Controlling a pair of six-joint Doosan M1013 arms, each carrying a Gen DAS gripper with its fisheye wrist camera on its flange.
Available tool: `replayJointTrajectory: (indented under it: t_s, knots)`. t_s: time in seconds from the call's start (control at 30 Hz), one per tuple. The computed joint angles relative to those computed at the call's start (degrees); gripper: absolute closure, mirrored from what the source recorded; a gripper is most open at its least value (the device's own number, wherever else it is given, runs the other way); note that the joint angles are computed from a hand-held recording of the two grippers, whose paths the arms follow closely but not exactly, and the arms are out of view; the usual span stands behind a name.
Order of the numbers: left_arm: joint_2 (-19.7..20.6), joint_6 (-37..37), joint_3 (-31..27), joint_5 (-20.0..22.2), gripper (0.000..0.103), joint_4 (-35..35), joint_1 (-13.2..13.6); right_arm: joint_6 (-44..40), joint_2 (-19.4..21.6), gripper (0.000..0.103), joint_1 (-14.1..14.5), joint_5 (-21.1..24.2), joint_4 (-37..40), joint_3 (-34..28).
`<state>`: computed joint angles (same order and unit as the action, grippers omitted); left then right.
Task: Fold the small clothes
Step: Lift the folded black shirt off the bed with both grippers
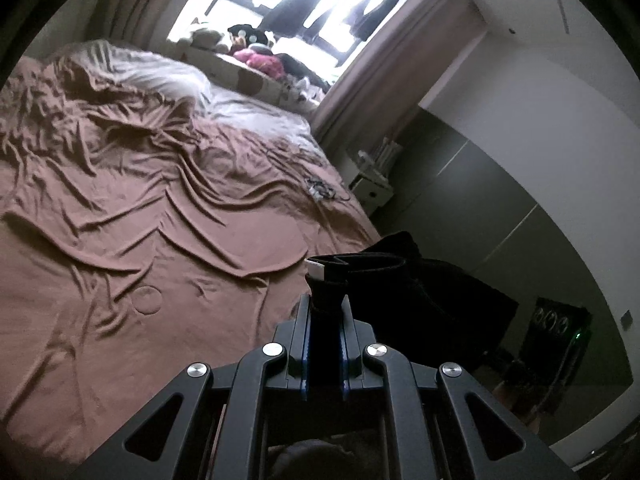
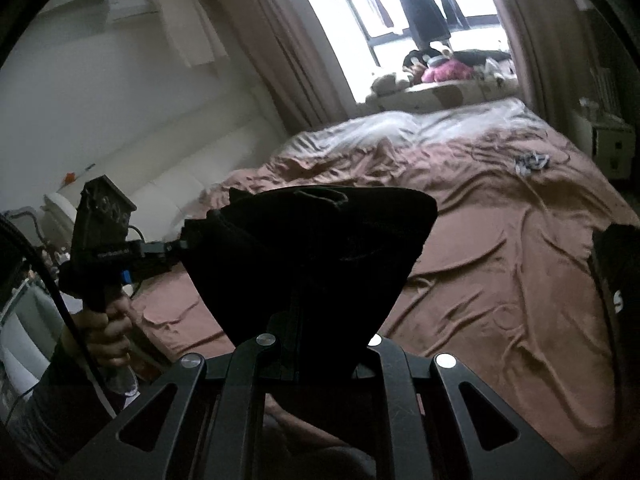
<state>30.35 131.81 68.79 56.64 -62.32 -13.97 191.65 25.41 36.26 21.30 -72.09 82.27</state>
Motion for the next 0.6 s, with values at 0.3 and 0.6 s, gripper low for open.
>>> replayJointTrajectory:
  t_s: [0.3, 0.6]
  knots:
    - [-5.84, 4.10, 4.41, -2.34, 0.092, -2.40, 2.19, 8.36, -0.94, 0.095, 2.50, 0.20, -11.46, 1.14]
    - [-10.19, 7.71, 7.96, -3.74, 0.092, -6.05, 5.65, 12.14, -0.51, 0.095, 3.72, -1.22, -20.27, 0.19]
